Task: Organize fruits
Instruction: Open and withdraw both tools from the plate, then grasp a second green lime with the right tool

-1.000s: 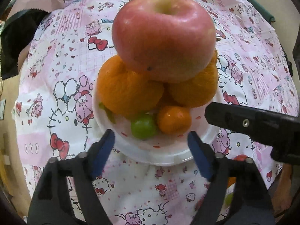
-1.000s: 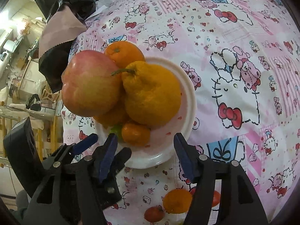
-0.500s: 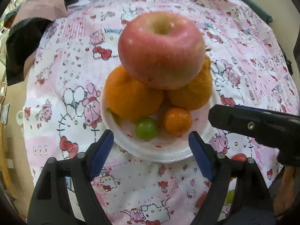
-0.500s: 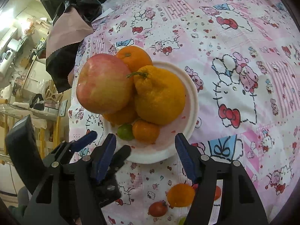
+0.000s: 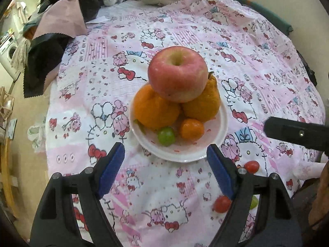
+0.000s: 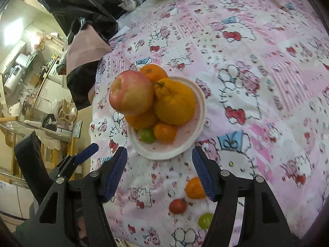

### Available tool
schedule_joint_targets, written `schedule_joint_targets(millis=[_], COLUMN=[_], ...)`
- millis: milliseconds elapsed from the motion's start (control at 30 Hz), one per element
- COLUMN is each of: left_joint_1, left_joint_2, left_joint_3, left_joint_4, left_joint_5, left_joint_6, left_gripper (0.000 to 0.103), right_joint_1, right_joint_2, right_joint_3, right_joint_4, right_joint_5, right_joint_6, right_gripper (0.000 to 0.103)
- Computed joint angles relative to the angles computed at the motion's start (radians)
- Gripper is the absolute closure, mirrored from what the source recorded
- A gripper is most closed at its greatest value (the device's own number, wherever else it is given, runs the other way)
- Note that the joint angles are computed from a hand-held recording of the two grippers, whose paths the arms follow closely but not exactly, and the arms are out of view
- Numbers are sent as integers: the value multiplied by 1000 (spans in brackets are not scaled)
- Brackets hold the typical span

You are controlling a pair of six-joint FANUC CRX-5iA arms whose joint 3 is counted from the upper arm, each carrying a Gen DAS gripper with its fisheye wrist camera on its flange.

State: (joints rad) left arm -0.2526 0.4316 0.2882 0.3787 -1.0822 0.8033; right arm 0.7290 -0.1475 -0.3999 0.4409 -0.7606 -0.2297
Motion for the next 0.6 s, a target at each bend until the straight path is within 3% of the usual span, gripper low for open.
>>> schedule_joint_targets(millis=[300, 600], left_joint_1=[50, 98], left_joint_2=[-108, -194], left_joint_3=[-124, -220], left_joint_4=[68, 128], left_joint_5=[51, 58], left_joint_6=[-37, -74], left_gripper=[24, 24], right_joint_1=[104, 170], right_joint_2=[-79, -117], right_joint_3=[-69, -96], right_joint_4=[98, 123], right_joint_5=[-77, -152], right_joint_6=[-171, -247], right_gripper=[34, 32])
